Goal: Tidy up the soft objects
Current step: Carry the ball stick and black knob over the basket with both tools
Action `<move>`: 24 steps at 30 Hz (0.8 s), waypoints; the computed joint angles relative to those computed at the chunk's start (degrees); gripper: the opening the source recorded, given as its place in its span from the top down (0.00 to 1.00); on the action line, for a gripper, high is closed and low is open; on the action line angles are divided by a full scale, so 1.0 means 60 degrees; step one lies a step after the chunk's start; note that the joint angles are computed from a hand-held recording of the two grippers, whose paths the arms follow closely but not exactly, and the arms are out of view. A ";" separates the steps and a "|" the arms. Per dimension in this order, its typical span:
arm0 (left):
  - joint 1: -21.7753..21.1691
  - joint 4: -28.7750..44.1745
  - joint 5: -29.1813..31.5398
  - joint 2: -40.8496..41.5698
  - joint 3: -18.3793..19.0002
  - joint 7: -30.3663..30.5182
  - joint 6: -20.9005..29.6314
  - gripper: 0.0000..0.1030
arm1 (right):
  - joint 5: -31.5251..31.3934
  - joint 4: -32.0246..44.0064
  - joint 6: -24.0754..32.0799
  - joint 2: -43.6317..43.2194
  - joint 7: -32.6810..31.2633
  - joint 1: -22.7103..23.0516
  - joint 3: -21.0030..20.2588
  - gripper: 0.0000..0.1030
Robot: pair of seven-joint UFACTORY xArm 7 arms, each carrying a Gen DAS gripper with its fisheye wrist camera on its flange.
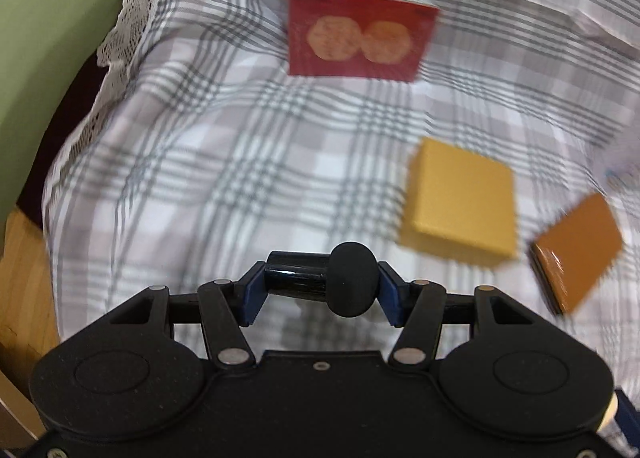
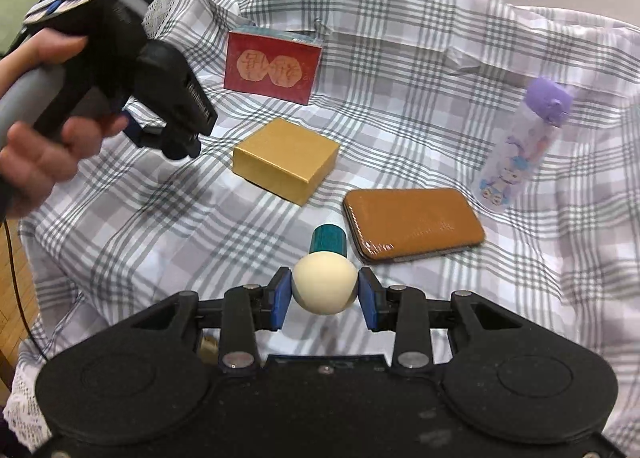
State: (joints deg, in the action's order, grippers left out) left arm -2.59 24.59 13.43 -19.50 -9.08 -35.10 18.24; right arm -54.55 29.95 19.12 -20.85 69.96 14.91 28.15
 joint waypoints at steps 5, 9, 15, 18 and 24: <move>-0.0699 -0.0918 -0.0299 -0.1744 -0.0513 -0.0353 0.0641 0.46 | 0.1613 -0.1051 0.0302 -0.1613 -0.0751 0.0858 -0.0293 0.67; -0.1492 -0.1417 -0.0638 -0.3002 -0.0842 -0.0640 0.1456 0.46 | 0.3122 -0.1929 0.0689 -0.3098 -0.1370 0.1713 -0.0628 0.67; -0.2908 -0.2142 -0.1352 -0.4846 -0.1225 -0.1179 0.2519 0.46 | 0.4983 -0.2921 0.1740 -0.5181 -0.1759 0.2840 -0.0776 0.67; -0.3392 -0.2285 -0.1389 -0.5432 -0.1613 -0.1606 0.3078 0.46 | 0.5670 -0.3248 0.2323 -0.6058 -0.1794 0.3213 -0.0540 0.67; -0.4563 -0.2535 -0.1599 -0.6446 -0.2067 -0.2538 0.4129 0.46 | 0.6664 -0.3709 0.3451 -0.7483 -0.1707 0.4019 -0.0126 0.67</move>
State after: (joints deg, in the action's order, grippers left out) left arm -29.97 9.38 3.84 -58.18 -21.48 -50.33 43.02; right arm -14.57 7.70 39.83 -65.74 59.72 39.02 27.39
